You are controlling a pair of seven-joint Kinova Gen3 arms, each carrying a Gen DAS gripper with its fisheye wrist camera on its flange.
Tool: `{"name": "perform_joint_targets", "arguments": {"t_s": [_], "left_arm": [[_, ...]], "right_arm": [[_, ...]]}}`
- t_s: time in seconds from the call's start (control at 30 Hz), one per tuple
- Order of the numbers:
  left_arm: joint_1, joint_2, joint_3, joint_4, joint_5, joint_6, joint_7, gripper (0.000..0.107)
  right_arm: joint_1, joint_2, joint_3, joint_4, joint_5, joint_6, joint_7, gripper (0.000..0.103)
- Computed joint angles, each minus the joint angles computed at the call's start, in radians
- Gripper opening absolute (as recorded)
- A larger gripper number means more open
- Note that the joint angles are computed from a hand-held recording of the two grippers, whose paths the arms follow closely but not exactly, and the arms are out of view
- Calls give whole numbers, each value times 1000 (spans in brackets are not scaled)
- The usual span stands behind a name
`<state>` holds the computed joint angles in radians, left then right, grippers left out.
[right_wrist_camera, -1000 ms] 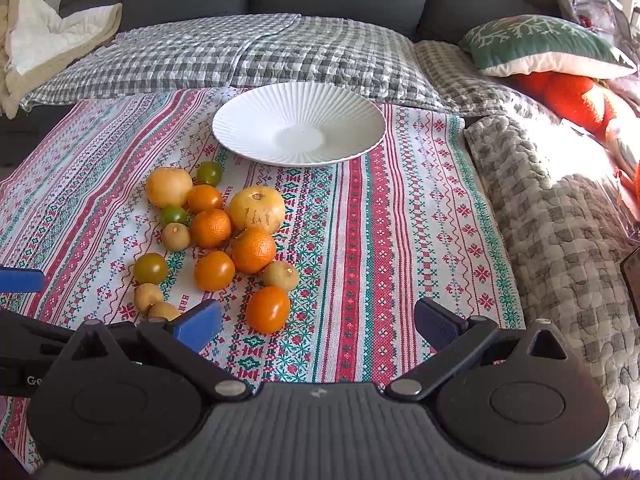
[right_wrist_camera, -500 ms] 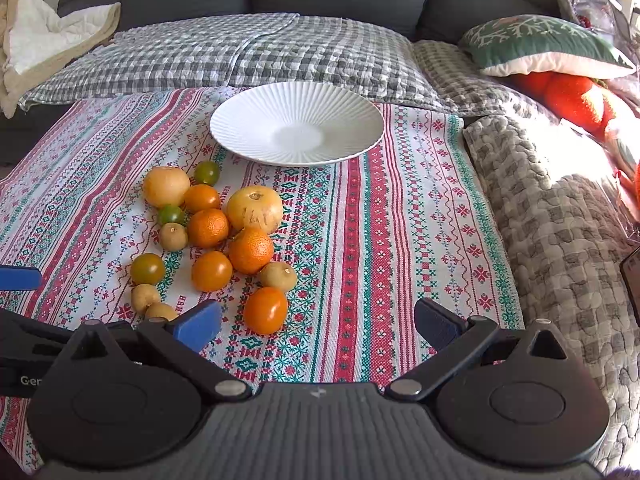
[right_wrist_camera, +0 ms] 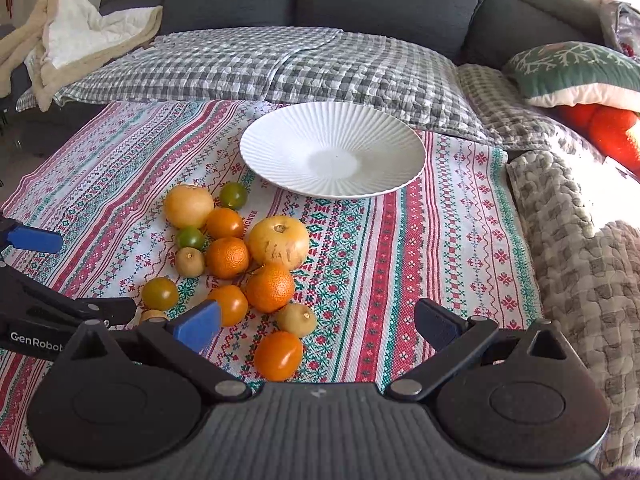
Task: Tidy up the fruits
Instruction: 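Grasp the pale orange grapefruit with the left tool while the right tool grasps the yellow apple, then carry both fruits into the white plate and open both tools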
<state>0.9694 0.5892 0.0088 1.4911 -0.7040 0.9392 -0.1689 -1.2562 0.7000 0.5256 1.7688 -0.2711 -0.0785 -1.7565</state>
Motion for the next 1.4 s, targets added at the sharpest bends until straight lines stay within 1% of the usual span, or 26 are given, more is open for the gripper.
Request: {"name": "perform_joint_targets", "arguments": {"t_s": [0.03,0.07,0.13,0.23,0.3,0.37,0.4,0.43,0.47,0.5,0.53,0.57,0.6,0.63,0.67,0.73,0.83,0.9,0.97,1.0,1.07,1.17,1.27,1.4], "left_arm": [[-9,-4,0,7,-2,-18,-4,100],[-21,-11,0,20,-9,-49,-13,100],[-34,-21,-6,43,-35,-103,-40,100],[-52,-20,-16,43,-61,-138,-83,99],[-66,-25,-31,58,-68,-186,-84,99],[-62,-29,-65,91,-94,-249,-38,97],[-62,-32,-79,106,-104,-279,-15,94],[-73,-34,-85,118,-103,-312,-7,90],[-92,-36,-80,122,-90,-336,-14,87],[-106,-36,-77,123,-75,-354,-25,82],[-118,-37,-78,126,-61,-377,-31,81],[-124,-35,-84,125,-48,-396,-33,80],[-131,-33,-84,122,-31,-405,-46,78],[-150,-28,-73,115,-4,-414,-74,74],[-154,-24,-74,110,14,-418,-92,73],[-155,-11,-85,96,42,-420,-119,69],[-162,7,-105,84,82,-440,-139,63],[-154,10,-129,88,104,-464,-132,61],[-152,11,-142,86,131,-471,-131,57],[-153,12,-143,83,143,-468,-136,54],[-159,12,-141,80,166,-467,-150,53],[-163,16,-139,71,193,-458,-164,50],[-149,17,-155,76,199,-464,-158,50],[-125,24,-178,72,192,-458,-142,49]], "right_arm": [[27,-3,-27,-6,20,-9,-9,103],[69,-9,-73,-12,57,-24,-26,103],[151,-16,-166,-11,138,-83,-68,103],[281,-16,-305,-22,260,-141,-116,103],[365,-10,-397,-36,325,-164,-145,102],[445,0,-490,-64,350,-154,-146,100],[483,6,-536,-77,353,-144,-135,96],[521,14,-583,-95,340,-126,-111,92],[542,22,-611,-111,310,-111,-79,90],[568,32,-646,-131,276,-89,-38,85],[589,40,-673,-146,239,-71,3,80],[605,48,-690,-163,215,-50,27,79],[607,53,-693,-174,202,-36,35,77],[607,58,-692,-184,202,-24,27,75],[613,66,-697,-195,204,-13,22,74],[620,76,-705,-209,209,6,14,68],[620,88,-701,-226,209,27,1,62],[636,95,-719,-225,210,16,-10,62],[657,102,-741,-230,209,15,-24,62],[678,109,-766,-235,215,15,-28,61],[717,119,-814,-235,222,13,-40,60],[756,133,-866,-240,233,10,-56,56],[777,141,-897,-245,246,13,-66,48],[757,133,-872,-246,245,19,-80,47]]}}
